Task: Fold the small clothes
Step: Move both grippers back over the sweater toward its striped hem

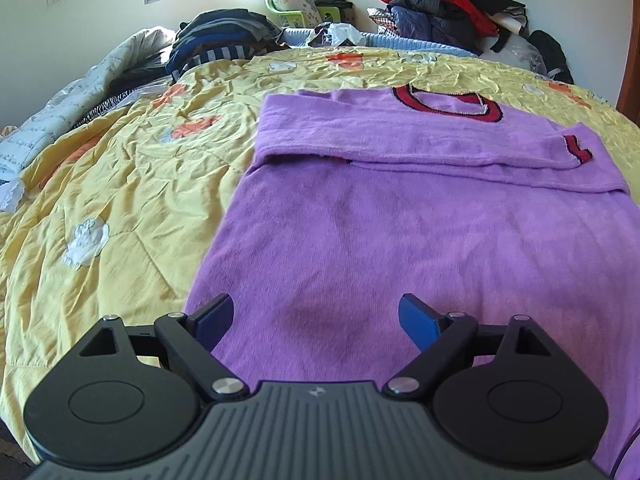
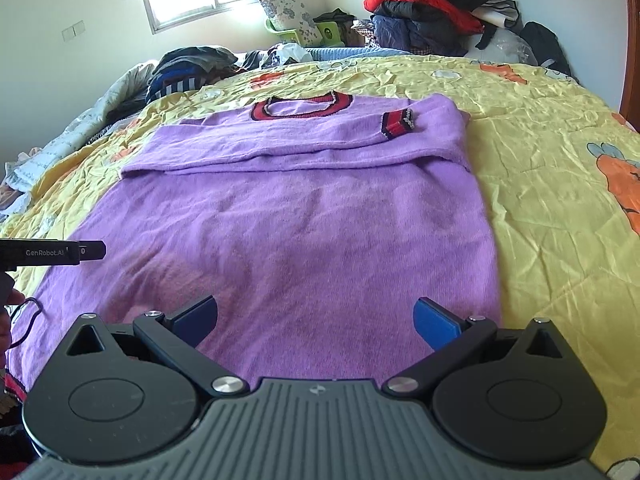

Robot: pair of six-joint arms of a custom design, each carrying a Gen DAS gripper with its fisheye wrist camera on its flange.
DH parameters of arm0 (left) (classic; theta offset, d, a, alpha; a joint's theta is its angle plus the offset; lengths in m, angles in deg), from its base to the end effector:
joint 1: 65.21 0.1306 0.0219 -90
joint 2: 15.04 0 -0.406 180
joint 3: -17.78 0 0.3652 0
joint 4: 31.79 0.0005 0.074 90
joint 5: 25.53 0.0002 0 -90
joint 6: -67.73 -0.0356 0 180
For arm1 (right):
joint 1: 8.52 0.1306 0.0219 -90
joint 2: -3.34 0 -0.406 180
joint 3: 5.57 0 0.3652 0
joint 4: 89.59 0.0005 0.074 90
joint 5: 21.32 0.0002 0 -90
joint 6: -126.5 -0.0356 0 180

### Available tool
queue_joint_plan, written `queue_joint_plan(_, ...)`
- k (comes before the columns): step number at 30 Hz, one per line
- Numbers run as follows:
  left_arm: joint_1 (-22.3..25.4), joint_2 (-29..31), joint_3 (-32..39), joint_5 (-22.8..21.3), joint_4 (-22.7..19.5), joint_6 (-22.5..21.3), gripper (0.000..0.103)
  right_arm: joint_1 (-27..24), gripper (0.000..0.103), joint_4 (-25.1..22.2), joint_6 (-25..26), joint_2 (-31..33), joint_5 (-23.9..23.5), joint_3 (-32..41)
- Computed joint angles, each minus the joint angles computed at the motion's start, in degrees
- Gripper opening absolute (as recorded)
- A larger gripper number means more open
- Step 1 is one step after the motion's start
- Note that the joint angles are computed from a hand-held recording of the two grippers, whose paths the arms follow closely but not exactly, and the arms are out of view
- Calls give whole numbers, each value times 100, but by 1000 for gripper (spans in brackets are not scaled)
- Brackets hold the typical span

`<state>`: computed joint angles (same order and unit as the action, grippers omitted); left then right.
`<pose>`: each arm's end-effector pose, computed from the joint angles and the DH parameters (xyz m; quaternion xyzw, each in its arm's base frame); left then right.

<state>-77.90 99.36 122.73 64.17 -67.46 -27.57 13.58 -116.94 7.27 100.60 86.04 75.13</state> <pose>0.6117 -0.1381 0.3626 0.1435 0.9131 -0.0222 0.3811 0.4683 0.1782 0.3542 0.1155 0.9042 0.0424 0.4089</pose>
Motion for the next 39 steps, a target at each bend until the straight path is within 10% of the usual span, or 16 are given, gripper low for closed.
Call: queue_joint_plan(39,182,-283,-425,-109,104,-431,90,-184,103,376,-235,-612,-268,-724)
